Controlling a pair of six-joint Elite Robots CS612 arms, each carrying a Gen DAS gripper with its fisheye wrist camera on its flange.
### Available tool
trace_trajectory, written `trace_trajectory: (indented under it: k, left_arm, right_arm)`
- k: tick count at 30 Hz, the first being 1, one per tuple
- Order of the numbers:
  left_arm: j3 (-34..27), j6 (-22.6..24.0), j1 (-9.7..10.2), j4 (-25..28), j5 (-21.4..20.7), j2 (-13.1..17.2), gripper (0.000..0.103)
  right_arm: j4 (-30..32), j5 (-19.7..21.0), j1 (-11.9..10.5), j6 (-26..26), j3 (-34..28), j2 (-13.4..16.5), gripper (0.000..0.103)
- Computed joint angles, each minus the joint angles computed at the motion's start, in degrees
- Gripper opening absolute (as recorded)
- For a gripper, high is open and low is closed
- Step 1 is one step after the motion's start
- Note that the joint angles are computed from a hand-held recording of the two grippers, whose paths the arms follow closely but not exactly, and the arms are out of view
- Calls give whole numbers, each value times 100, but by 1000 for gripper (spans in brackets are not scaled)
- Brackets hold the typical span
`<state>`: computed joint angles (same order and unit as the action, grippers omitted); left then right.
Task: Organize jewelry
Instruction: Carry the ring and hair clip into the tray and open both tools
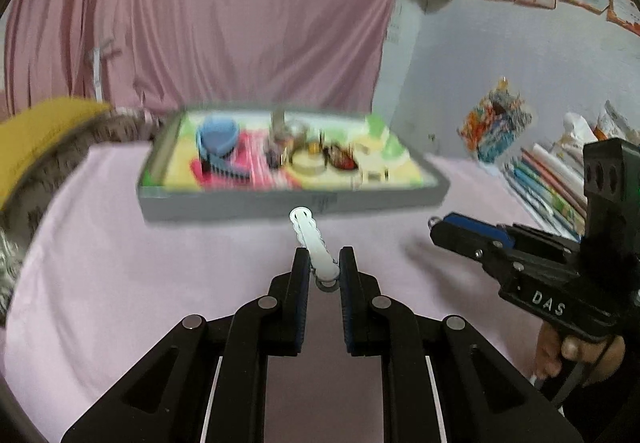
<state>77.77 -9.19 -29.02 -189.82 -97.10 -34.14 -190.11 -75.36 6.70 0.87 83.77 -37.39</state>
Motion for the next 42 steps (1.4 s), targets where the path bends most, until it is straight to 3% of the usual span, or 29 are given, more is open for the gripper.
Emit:
trace_trajectory:
  k: [12, 24, 32, 38, 42]
  left_arm:
    - [-1209, -142, 99, -579, 446, 556, 12]
    - [-2903, 159, 150, -126, 1136, 1390, 12]
    - [-4074, 184, 207, 1223, 1308, 1939, 12]
    - [-4749, -172, 251, 2588, 1142, 2210, 12]
    - [-5064, -309, 272, 3217, 952, 2340, 12]
  right_arm:
    - [-781, -534, -24, 205, -733, 293, 19]
    - [-476, -819, -26, 160, -2078, 930, 19]
    - [415, -1033, -19, 64, -3118, 1429, 19]
    - [1722, -1007, -43, 34, -3776, 1658, 19]
    - [2688, -943, -67, 67, -4163, 1794, 19]
